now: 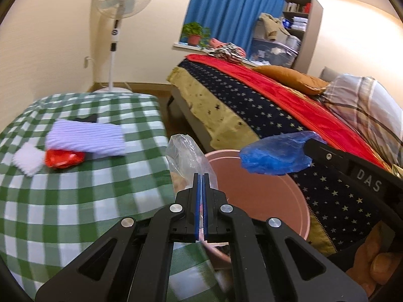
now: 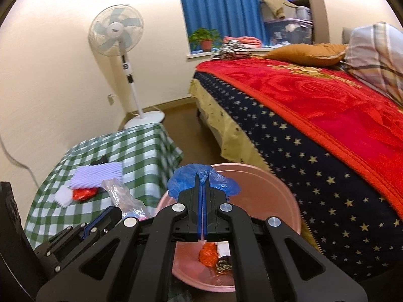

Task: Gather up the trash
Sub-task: 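Carry the clear bag with the left gripper while the right carries the blue bag over the bin, then open both grippers to drop the clear and blue bags into the bin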

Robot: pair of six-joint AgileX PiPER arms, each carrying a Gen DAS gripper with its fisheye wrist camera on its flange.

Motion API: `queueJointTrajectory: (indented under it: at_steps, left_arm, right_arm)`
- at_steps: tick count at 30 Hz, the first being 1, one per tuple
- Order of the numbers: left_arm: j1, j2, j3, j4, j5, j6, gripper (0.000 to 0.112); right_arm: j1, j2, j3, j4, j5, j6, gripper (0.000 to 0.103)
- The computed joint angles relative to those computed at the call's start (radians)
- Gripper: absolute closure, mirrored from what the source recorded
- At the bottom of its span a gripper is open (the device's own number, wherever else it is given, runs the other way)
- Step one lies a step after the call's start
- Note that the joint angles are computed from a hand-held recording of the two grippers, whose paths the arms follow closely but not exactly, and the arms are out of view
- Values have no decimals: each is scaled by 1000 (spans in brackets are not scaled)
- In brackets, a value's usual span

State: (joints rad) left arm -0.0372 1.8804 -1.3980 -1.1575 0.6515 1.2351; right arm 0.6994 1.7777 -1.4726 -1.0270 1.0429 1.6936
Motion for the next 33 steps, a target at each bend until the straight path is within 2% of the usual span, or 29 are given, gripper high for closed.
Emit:
queueJointTrajectory:
  at_steps: [8,12,15,19,21,23,33]
  left_arm:
    - [-55,36,-16,3,12,13,111]
    - [-63,56,-32,-8,42,42,111]
    - [-61,85,-60,24,69,6,108]
    - [-59,86,-55,33,60,-4,107]
    - [-53,81,-50,33,56,-3,107]
    - [-46,72,-41,30,50,3,107]
    - [39,48,-24,24,18,-6,107]
  right_arm:
    - [-52,-25,57,-1,-7,53,103]
    - [-65,-17,55,16,-1,63,103]
    - [-80,-32,82,21,-8,118,96]
    - [-82,-36,92,21,-31,138,92]
    - [-78,-36,90,15,-42,144,80]
    - [-70,-37,90,7,-49,154,76]
    - [-42,12,33,-7,-131,143,75]
